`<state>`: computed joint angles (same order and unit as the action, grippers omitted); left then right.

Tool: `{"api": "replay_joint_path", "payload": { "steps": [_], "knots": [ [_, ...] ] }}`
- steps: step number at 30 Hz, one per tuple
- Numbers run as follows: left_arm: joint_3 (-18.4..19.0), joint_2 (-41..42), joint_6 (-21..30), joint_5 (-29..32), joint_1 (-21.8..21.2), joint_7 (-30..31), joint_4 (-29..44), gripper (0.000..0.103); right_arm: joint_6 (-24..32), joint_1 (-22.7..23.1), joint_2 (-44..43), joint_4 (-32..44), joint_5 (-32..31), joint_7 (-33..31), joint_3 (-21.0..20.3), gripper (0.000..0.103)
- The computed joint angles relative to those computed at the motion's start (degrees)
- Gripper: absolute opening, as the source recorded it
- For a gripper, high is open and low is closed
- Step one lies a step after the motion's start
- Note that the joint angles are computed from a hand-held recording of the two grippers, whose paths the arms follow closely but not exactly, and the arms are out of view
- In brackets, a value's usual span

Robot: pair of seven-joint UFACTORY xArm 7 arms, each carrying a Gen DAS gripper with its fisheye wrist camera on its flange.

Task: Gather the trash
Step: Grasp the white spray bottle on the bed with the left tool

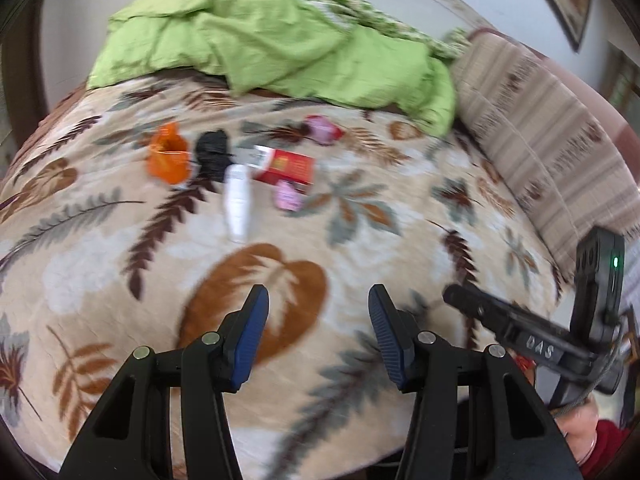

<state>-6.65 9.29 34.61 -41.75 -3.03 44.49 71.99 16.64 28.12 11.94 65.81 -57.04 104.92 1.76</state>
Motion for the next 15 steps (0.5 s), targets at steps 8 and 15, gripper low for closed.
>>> {"api": "replay_joint_path", "payload": {
  "steps": [8,15],
  "knots": [
    [0.51,15.95,-2.47,11.91,-1.28,-12.53,17.17,0.051,-1.67,1.47,1.77,0.77,-3.87,3.38,-2.64,0.057],
    [1.63,33.76,3.51,23.29,-3.58,-27.40,39.28,0.048,-3.04,0.37,0.83,0.45,-14.10,13.18,-2.04,0.057]
  ]
}}
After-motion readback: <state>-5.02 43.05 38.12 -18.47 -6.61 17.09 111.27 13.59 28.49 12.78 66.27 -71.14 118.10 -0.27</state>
